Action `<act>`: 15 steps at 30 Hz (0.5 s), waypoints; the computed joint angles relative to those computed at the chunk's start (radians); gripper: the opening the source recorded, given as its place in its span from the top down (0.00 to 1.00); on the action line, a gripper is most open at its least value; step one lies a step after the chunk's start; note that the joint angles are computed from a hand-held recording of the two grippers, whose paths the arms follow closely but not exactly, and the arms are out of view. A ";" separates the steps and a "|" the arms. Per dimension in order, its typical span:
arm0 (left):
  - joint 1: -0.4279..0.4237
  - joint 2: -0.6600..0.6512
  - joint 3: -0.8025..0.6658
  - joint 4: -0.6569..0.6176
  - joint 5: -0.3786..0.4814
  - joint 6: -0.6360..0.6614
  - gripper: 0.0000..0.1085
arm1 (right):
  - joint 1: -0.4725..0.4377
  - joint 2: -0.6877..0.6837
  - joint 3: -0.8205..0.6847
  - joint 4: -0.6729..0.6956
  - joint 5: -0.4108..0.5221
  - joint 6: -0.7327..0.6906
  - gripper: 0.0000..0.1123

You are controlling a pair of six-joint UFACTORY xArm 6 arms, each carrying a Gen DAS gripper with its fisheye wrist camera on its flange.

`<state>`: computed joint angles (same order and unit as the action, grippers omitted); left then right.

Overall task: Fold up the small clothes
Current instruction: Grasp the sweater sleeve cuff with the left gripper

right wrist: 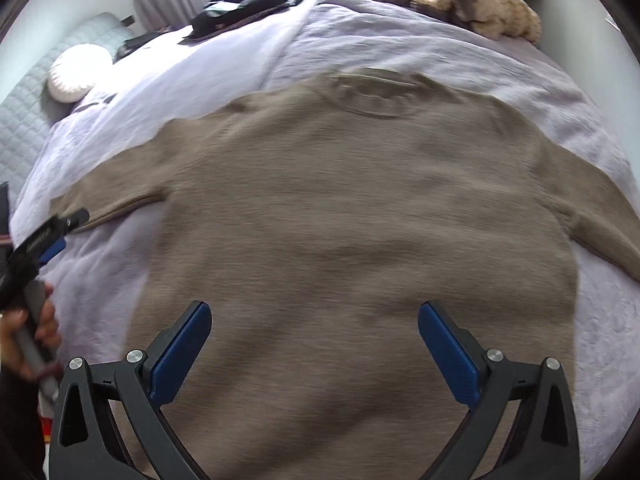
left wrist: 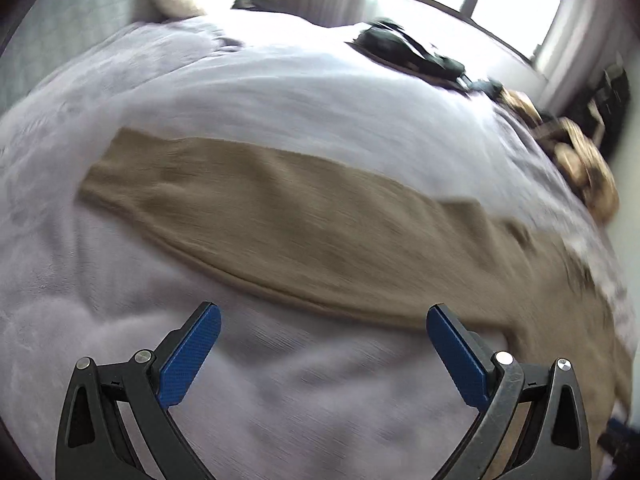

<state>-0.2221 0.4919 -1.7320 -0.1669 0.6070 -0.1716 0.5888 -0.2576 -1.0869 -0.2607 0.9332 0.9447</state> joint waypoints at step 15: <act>0.107 0.265 -0.296 -0.596 -0.023 0.240 0.51 | 0.064 0.156 -0.169 0.040 0.009 -0.051 0.08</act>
<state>-0.1156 0.7569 -2.0277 -0.7625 0.5835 0.0681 0.6526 -0.1018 -1.2560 -0.2208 0.9426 0.8940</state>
